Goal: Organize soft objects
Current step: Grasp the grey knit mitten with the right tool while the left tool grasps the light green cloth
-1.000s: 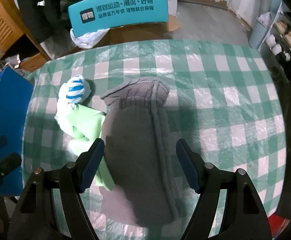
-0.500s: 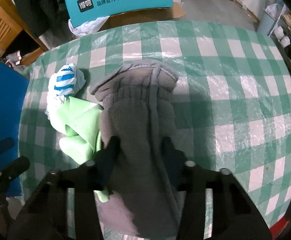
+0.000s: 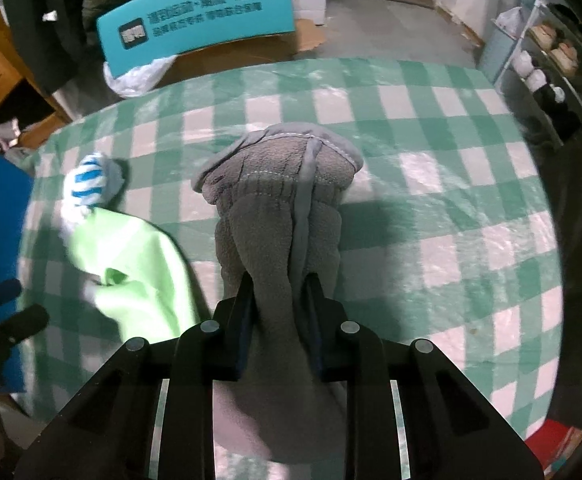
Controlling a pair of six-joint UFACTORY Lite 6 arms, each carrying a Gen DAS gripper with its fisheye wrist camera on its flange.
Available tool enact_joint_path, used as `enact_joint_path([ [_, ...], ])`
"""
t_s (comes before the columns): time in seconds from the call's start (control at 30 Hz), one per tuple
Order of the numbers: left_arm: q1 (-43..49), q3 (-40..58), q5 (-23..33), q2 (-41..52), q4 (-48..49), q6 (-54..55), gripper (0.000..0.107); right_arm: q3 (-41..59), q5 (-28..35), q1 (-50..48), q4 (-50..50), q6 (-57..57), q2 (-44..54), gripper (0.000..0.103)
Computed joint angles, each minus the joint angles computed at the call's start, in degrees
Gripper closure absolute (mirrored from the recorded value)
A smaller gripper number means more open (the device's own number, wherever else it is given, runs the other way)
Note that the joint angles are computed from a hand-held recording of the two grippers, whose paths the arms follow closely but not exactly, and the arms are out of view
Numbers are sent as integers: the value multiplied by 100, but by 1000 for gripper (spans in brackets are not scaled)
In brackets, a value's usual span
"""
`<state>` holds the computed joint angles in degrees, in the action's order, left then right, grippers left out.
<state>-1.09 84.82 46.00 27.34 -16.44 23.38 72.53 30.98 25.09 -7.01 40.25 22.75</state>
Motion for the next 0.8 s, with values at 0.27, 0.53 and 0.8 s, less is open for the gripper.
enact_joint_path([
  [0.27, -220, 479, 122, 437, -130, -230, 26, -249, -134, -99, -6, 17, -136, 60],
  [0.53, -543, 864, 303, 796, -314, -579, 26, -264, -114, -60, -267, 247, -241, 46],
  [0.8, -1104, 1697, 478, 1497, 188, -1159, 26, -482, -147, -159, -265, 271, -476, 42],
])
